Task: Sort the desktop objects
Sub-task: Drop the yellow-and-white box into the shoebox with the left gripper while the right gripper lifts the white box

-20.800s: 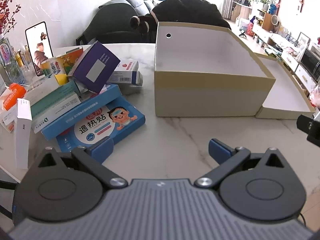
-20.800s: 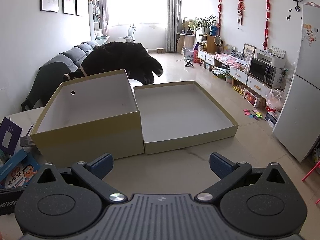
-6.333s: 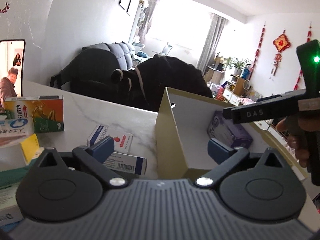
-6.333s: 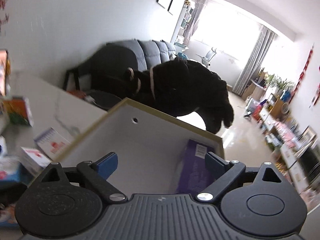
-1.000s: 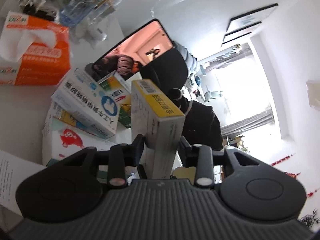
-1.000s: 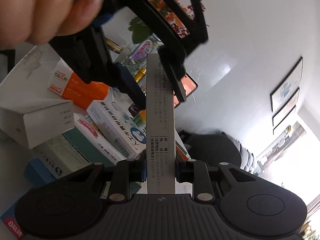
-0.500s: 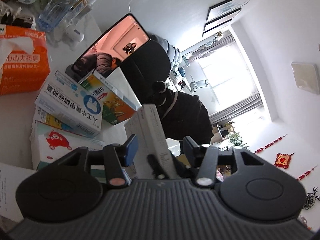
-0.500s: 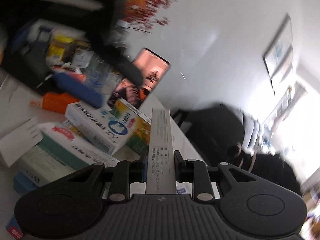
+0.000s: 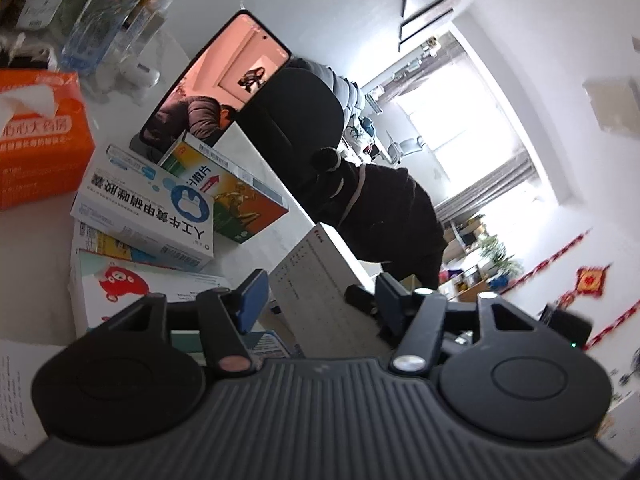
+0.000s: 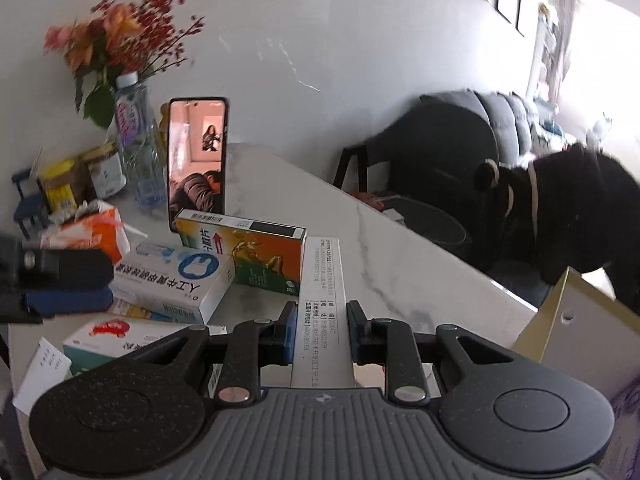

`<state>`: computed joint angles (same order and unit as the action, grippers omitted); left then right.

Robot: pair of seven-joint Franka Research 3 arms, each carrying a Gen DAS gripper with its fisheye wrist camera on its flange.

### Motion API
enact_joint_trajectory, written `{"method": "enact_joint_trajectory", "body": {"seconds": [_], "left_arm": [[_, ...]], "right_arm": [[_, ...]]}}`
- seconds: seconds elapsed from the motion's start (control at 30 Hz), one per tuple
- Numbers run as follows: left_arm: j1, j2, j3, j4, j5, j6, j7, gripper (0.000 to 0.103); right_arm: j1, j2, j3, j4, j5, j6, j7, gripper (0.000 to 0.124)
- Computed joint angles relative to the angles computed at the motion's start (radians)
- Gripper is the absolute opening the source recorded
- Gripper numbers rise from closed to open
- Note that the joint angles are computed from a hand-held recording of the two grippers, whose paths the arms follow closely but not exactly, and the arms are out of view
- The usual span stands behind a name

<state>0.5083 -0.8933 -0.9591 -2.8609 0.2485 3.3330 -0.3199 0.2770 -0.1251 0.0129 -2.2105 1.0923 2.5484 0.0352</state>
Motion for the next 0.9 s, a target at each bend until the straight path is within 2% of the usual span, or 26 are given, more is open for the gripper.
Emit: {"method": "enact_joint_trajectory", "body": {"seconds": [0.2, 0.33, 0.67, 0.9], "left_arm": [[0.009, 0.06, -0.001, 0.054, 0.076, -0.025, 0.098, 0.077], [0.027, 0.117, -0.023, 0.077, 0.09, 0.006, 0.149, 0.078], [0.055, 0.17, -0.071, 0.105, 0.028, 0.057, 0.246, 0.079], [0.085, 0.206, -0.112, 0.133, -0.009, 0.086, 0.301, 0.079]], "right_arm": [[-0.027, 0.024, -0.009, 0.05, -0.048, -0.065, 0.13, 0.027], [-0.043, 0.025, -0.014, 0.068, -0.063, -0.095, 0.173, 0.027], [-0.081, 0.022, -0.036, 0.123, -0.053, -0.159, 0.25, 0.027], [-0.11, 0.017, -0.053, 0.16, -0.025, -0.158, 0.272, 0.027]]}}
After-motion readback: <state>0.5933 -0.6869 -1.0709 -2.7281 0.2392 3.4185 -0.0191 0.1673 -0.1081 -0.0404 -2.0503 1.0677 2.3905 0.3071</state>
